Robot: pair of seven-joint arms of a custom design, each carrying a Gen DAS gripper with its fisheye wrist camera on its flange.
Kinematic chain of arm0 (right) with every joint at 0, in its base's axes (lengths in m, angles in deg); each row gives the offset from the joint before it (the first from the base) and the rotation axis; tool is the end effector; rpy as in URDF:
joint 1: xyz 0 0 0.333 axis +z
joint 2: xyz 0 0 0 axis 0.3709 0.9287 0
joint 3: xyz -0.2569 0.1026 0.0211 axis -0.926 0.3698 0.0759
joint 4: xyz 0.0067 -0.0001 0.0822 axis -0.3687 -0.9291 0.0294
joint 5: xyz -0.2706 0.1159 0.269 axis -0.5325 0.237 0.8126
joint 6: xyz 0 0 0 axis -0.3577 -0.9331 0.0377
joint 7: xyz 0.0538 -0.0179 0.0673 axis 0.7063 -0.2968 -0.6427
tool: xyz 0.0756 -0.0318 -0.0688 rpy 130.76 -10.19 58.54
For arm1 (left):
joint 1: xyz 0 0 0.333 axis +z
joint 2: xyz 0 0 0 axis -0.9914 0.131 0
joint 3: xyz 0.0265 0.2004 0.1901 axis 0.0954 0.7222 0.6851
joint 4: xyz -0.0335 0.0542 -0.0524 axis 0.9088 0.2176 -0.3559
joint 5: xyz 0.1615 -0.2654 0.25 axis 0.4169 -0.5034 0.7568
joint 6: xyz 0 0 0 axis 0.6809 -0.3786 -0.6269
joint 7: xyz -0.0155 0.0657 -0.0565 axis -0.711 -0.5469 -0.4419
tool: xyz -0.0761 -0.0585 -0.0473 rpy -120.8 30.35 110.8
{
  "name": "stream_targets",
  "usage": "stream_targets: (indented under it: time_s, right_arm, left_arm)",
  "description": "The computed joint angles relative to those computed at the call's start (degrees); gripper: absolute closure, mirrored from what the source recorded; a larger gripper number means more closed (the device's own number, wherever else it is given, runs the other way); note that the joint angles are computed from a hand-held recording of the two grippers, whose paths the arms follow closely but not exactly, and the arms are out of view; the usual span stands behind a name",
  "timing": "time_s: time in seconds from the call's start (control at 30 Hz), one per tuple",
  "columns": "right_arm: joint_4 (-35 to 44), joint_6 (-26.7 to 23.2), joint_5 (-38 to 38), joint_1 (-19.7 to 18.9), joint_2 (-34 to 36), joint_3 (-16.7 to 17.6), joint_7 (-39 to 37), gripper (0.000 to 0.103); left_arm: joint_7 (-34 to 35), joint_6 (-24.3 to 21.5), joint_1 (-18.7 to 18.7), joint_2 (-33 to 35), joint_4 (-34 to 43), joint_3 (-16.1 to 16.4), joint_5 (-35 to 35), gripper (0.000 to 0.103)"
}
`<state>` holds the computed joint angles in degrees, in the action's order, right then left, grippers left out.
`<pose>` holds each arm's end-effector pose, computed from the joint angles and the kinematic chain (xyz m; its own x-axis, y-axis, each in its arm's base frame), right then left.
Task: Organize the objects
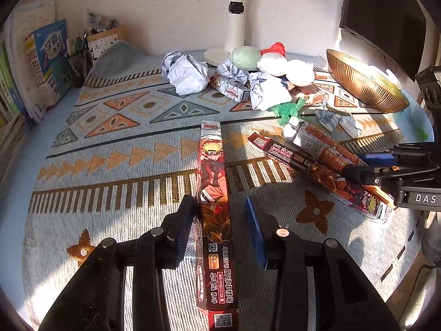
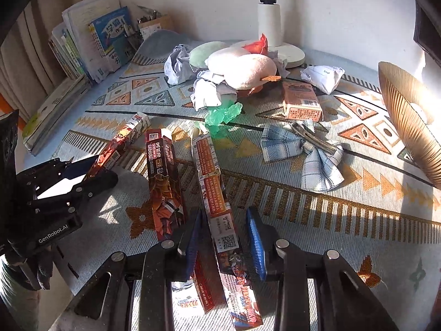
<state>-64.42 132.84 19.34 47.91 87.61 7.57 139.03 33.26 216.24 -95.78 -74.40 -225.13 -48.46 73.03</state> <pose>0.4993 0.3471 0.4602 0.7360 -0.6710 -0.0899 -0.5970 -0.5808 -0.5534 0.3806 -0.2520 0.4345 0.1957 -0.9802 0.0298 -0.7449 -0.1683 -0.6456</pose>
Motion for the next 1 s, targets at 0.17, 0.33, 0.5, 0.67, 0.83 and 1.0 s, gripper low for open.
stream_targets:
  time_s: [0.17, 0.33, 0.5, 0.67, 0.83, 1.0]
  right_arm:
    - [-4.8, 4.1, 2.3, 0.4, -3.4, 0.3, -0.8, 0.087]
    - [-10.0, 6.8, 7.4, -0.1, -9.3, -1.5, -1.4, 0.087]
    - [-10.7, 6.8, 10.4, -1.7, -12.5, -3.7, -0.9, 0.087]
    - [-8.6, 8.0, 10.8, -4.0, -13.7, -4.9, 1.8, 0.087]
    - [-3.5, 11.7, 6.0, -7.9, -12.9, -5.3, 7.9, 0.087]
    - [6.9, 13.2, -2.5, -11.8, -6.4, -5.5, 17.3, 0.087]
  left_arm:
    - [-0.4, -1.6, 0.2, 0.9, 1.2, -0.6, 0.4, 0.069]
    - [-1.6, -1.7, -0.3, -0.5, 0.3, -0.1, 0.9, 0.086]
    - [-2.2, 3.1, -0.5, -5.8, -2.9, 0.9, -1.8, 0.086]
    - [1.6, 5.5, 0.3, -3.8, 3.3, 0.7, -1.7, 0.086]
    - [8.4, 7.7, -1.7, 9.8, 20.0, 2.7, 0.1, 0.086]
    - [17.0, 7.9, -3.3, 30.4, 44.8, 1.5, 0.6, 0.086]
